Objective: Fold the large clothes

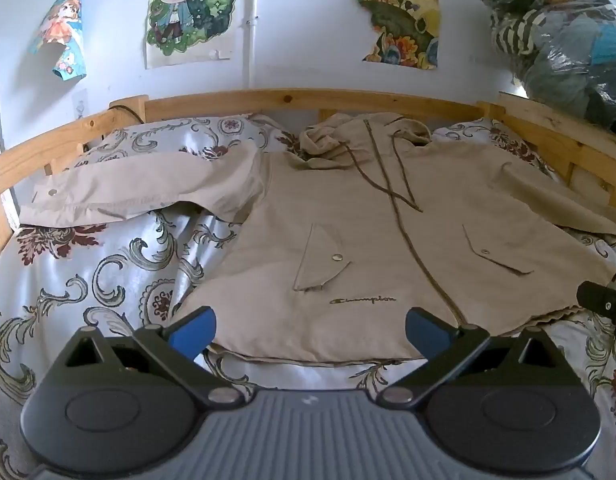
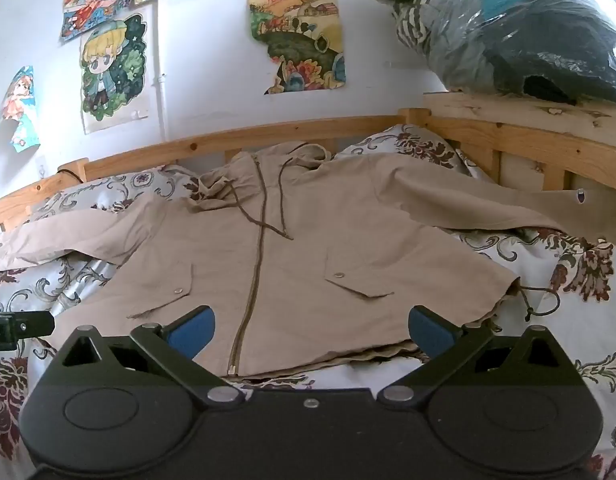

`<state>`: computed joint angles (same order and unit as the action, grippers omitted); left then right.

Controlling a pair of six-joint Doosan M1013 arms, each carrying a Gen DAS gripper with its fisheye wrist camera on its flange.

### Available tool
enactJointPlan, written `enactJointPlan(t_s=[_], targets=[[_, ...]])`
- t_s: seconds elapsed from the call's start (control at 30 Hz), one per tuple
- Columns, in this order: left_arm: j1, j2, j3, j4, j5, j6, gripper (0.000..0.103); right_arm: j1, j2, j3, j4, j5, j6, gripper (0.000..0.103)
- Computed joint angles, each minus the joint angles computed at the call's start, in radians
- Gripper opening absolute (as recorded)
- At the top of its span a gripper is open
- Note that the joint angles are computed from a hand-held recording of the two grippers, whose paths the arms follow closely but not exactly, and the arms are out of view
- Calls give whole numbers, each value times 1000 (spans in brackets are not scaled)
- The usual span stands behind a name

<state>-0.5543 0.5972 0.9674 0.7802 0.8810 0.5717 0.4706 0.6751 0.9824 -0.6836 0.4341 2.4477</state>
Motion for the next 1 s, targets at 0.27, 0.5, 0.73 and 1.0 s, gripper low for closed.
enactJointPlan(t_s=[0.27,0.5,0.73,1.0], targets=[[2,1,-3,-11,1,5,102,0,2,-1,-4,2,6,102],[3,2,-5,-18,7,8,102,-1,0,0,5,0,-5,102],[2,8,-14,-21,7,13,102,0,0,0,2,-1,-2,102],[2,5,-13,-22,8,10,102,0,1,0,3,-1,-2,102]])
